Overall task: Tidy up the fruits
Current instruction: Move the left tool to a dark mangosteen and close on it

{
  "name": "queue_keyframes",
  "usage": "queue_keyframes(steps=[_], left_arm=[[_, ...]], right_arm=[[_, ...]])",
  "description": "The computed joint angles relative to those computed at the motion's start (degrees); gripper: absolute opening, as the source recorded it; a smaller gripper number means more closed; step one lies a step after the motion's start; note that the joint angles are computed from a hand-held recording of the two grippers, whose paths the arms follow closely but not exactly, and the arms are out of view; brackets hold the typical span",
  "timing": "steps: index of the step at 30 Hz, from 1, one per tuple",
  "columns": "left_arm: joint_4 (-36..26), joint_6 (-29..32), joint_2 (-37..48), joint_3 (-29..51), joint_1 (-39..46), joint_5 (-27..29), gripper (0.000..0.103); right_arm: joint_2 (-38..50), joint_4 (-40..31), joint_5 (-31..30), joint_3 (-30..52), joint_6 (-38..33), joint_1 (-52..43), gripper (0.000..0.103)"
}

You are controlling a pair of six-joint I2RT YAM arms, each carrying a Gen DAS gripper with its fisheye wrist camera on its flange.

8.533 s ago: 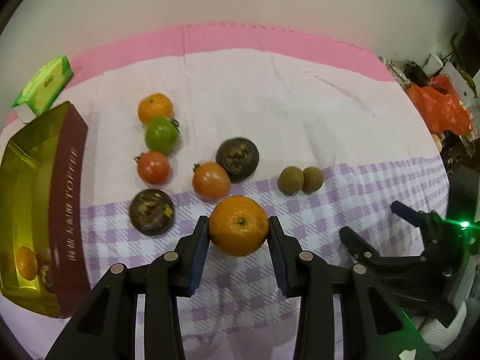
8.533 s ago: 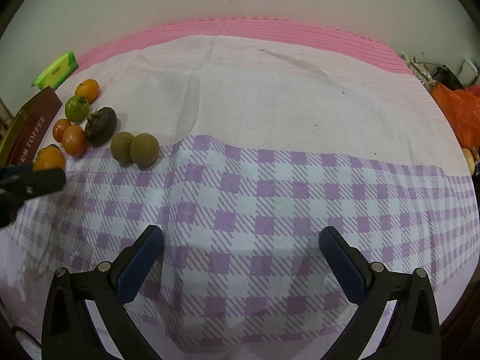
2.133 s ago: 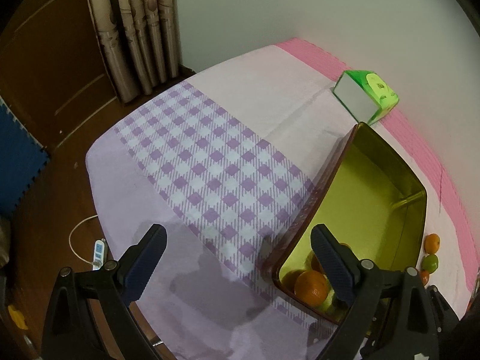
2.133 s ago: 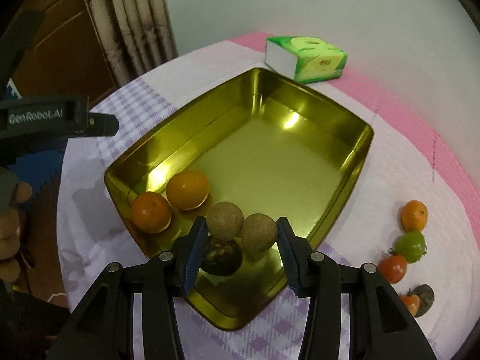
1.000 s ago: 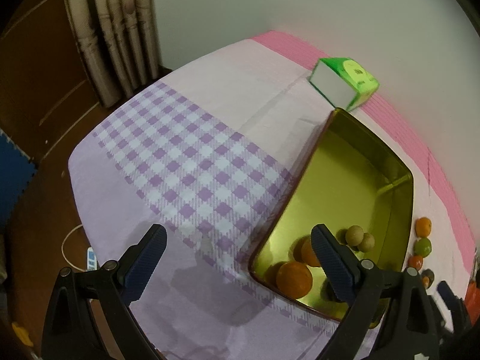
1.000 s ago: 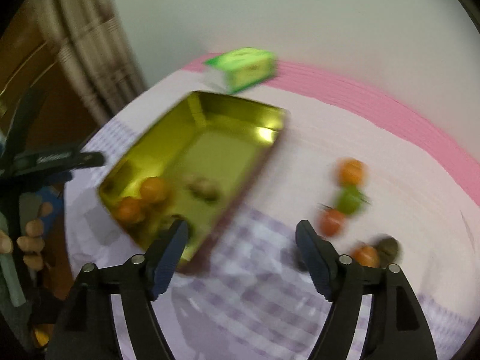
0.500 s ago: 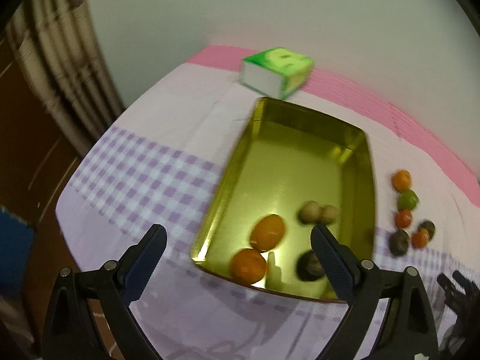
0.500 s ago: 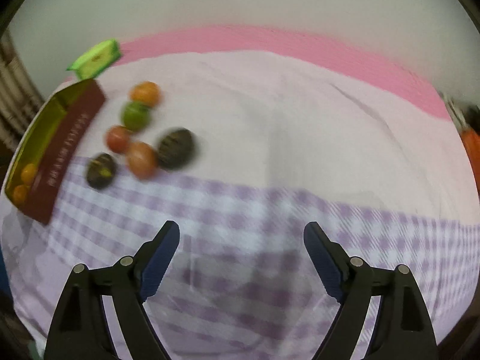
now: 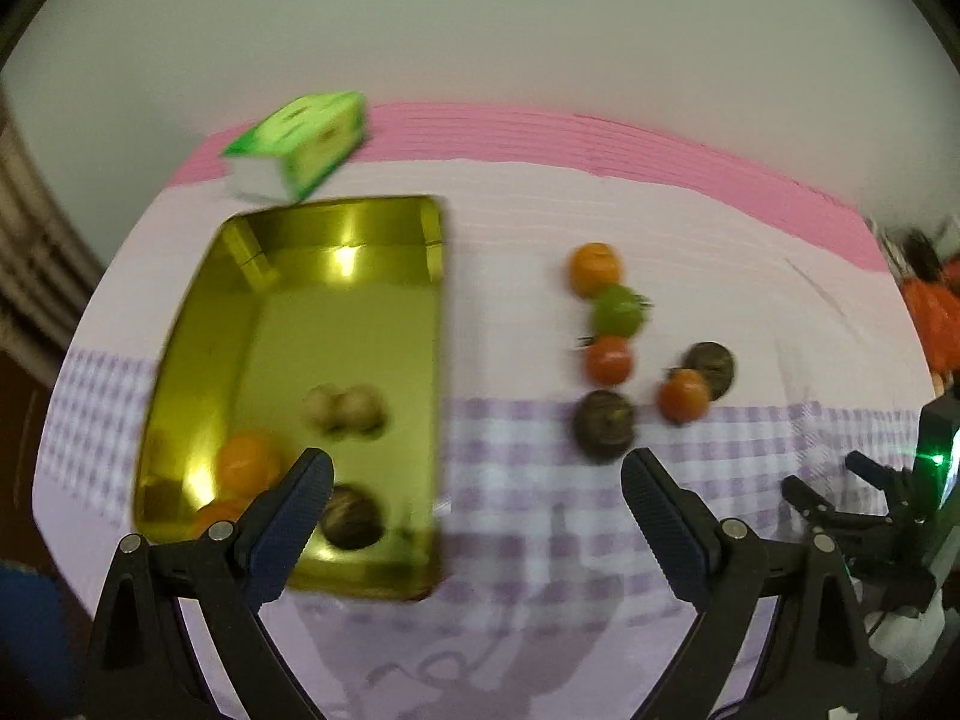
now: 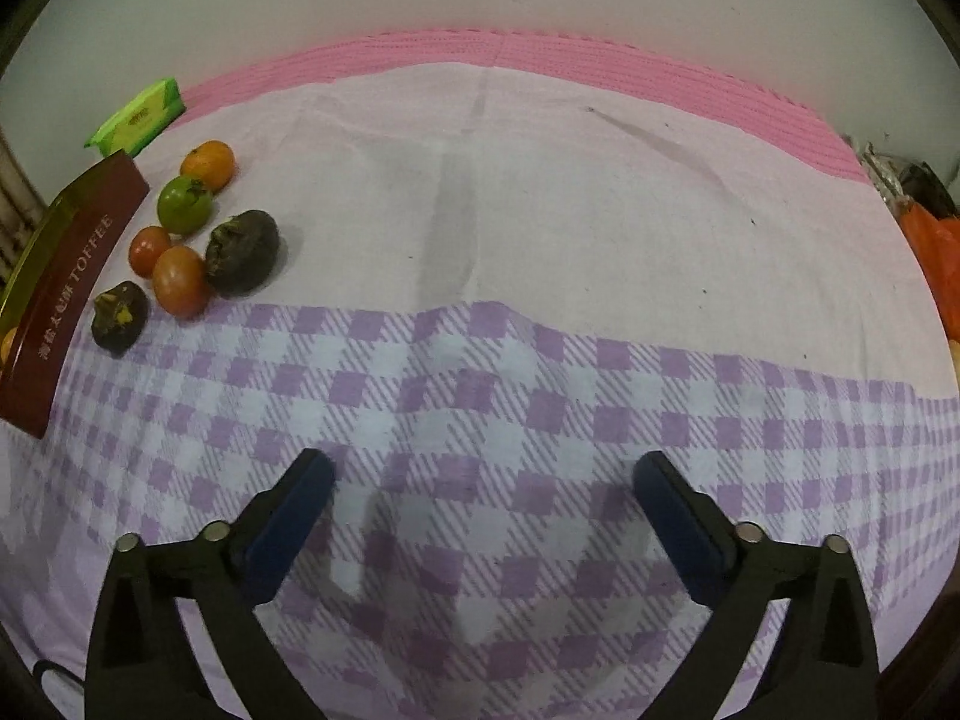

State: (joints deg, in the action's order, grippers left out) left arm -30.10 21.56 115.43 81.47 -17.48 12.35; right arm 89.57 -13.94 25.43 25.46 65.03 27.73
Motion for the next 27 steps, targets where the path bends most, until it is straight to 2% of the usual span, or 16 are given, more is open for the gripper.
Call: queue_keyframes(steps=[10, 15, 19, 27], left_arm=[[-1.2, -1.8, 6.9, 3.1, -6.8, -1.8, 0.095], [0.8, -1.9, 9.0, 2.8, -8.9, -3.6, 0.095], [1.3, -1.9, 11.1, 4.2, -9.3, -4.0, 0.086], [0.9, -3.3, 13.9, 7.0, -9.1, -3.7, 0.068]], right_arm=[[-0.3, 1.9, 3.7, -2.1, 2.2, 2.8, 0.103], [-0.5, 1.7, 3.6, -2.1, 2.2, 2.8, 0.103], [-0.7, 1.2, 4.3, -2.8, 4.3, 4.7, 0.103], [-0.9, 1.2, 4.3, -2.8, 4.0, 4.3, 0.103]])
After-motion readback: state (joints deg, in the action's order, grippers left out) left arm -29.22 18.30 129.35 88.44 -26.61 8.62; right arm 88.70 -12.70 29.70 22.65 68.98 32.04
